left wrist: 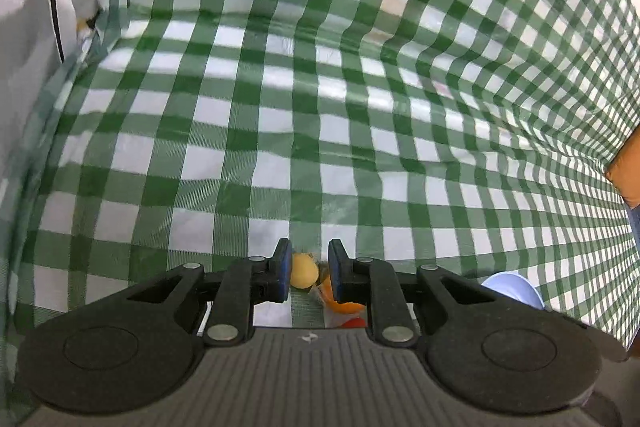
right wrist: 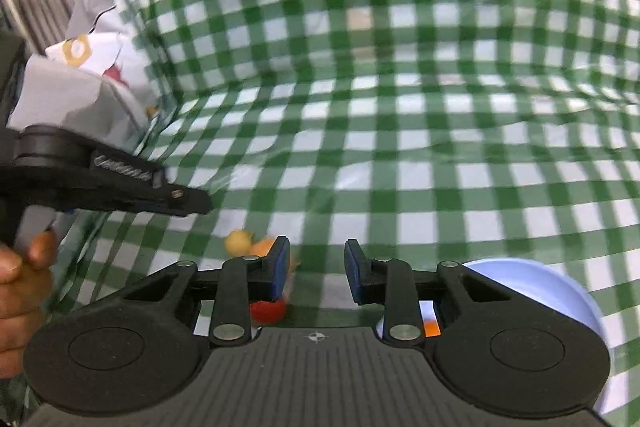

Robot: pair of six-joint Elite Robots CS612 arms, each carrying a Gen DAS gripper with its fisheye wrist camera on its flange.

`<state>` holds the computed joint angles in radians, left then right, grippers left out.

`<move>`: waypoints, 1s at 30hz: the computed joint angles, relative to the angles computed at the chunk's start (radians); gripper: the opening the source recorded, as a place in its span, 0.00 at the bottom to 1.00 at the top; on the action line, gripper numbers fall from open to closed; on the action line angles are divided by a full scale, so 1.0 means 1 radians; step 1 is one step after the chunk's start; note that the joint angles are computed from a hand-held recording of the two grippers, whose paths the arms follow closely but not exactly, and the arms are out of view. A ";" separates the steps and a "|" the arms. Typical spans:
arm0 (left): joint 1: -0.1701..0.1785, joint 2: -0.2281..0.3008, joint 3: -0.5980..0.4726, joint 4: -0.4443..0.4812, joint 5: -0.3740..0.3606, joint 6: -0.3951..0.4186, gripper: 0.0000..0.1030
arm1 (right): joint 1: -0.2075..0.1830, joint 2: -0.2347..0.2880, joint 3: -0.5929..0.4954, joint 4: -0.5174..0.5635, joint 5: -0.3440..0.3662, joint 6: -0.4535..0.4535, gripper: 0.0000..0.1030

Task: Organize fruits
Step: 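Move both open grippers from the plate back to the fruit cluster, then grasp a small yellow fruit with the left gripper while the right grasps a red tomato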

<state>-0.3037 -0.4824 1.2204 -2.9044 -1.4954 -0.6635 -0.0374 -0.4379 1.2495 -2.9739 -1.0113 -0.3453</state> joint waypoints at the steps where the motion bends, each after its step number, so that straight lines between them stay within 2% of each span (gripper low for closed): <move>1: 0.001 0.003 -0.003 0.002 -0.003 -0.005 0.20 | 0.006 0.000 -0.001 0.016 -0.013 -0.007 0.31; 4: 0.003 0.018 -0.017 -0.036 -0.042 0.006 0.20 | 0.014 0.007 -0.009 0.041 0.002 -0.032 0.32; 6: 0.001 0.029 -0.033 -0.042 -0.077 0.027 0.20 | 0.023 0.011 -0.020 0.090 -0.014 -0.064 0.32; 8: -0.003 0.040 -0.052 -0.021 -0.091 0.052 0.22 | 0.031 0.017 -0.025 0.105 -0.019 -0.089 0.32; 10: -0.005 0.050 -0.073 0.019 -0.103 0.064 0.24 | 0.043 0.023 -0.034 0.128 -0.059 -0.107 0.33; 12: -0.006 0.060 -0.088 0.040 -0.111 0.074 0.32 | 0.049 0.033 -0.043 0.134 -0.069 -0.115 0.34; 13: -0.008 0.064 -0.097 0.064 -0.109 0.082 0.33 | 0.051 0.036 -0.049 0.145 -0.072 -0.116 0.38; 16: -0.012 0.076 -0.113 0.098 -0.088 0.100 0.38 | 0.061 0.040 -0.057 0.169 -0.112 -0.140 0.38; 18: -0.012 0.077 -0.112 0.098 -0.086 0.099 0.39 | 0.060 0.038 -0.053 0.168 -0.106 -0.149 0.35; 19: -0.010 0.077 -0.110 0.093 -0.089 0.094 0.39 | 0.058 0.037 -0.053 0.174 -0.099 -0.146 0.31; 22: -0.004 0.069 -0.085 0.011 -0.098 0.056 0.39 | 0.051 0.032 -0.045 0.165 -0.084 -0.132 0.30; 25: -0.004 0.061 -0.071 -0.015 -0.042 -0.001 0.39 | 0.047 0.029 -0.039 0.156 -0.082 -0.127 0.31; 28: -0.007 0.064 -0.084 0.067 0.006 -0.031 0.38 | 0.041 0.027 -0.038 0.166 -0.087 -0.136 0.31; 30: -0.007 0.067 -0.094 0.119 0.008 -0.036 0.35 | 0.040 0.027 -0.038 0.171 -0.092 -0.137 0.31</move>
<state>-0.3107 -0.4151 1.1266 -2.7851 -1.4877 -0.6991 0.0030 -0.4108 1.2113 -2.8026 -1.1030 -0.4823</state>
